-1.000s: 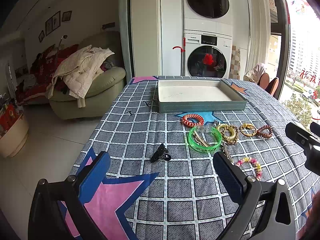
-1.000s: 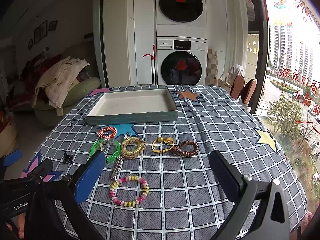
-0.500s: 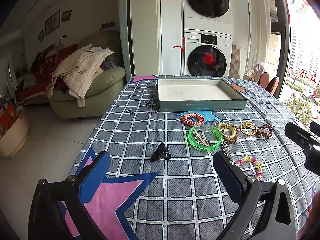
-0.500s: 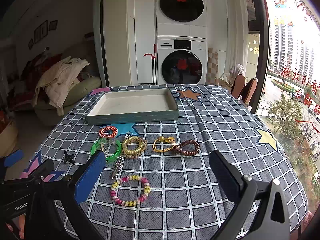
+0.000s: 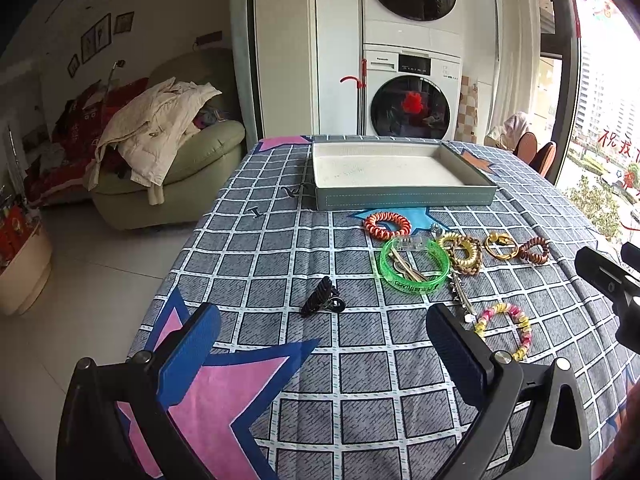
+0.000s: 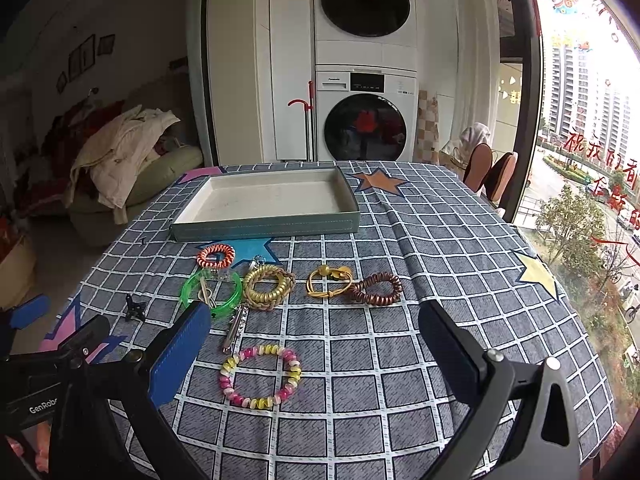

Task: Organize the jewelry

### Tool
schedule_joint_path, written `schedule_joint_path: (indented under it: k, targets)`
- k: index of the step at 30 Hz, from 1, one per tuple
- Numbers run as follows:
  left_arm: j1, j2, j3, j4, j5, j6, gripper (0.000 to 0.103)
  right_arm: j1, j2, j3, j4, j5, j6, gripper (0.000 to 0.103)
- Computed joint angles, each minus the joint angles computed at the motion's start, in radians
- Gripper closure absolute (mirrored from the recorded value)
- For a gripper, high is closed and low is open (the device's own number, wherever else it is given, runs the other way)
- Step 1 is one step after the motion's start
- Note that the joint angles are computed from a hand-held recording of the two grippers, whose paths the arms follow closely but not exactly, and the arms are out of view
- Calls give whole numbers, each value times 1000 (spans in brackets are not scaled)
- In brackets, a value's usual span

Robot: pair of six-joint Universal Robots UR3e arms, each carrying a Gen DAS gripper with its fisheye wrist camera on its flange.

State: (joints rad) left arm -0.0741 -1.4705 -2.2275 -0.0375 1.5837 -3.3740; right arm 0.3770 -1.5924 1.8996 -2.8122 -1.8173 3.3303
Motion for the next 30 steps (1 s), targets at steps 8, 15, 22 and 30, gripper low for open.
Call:
schedule_joint_path:
  k: [8, 15, 22, 30]
  targets:
    - [125, -110, 117, -164, -175, 152, 0, -46, 54, -77, 243, 85, 2, 0]
    - [124, -164, 244, -350, -222, 211, 0, -64, 151, -165, 368, 138, -8, 4]
    - [92, -234, 332, -417, -187, 256, 32, -49, 222, -229, 430, 136, -22, 43]
    - [112, -204, 316, -444, -257, 327, 52, -41, 232, -264, 454, 160, -47, 93]
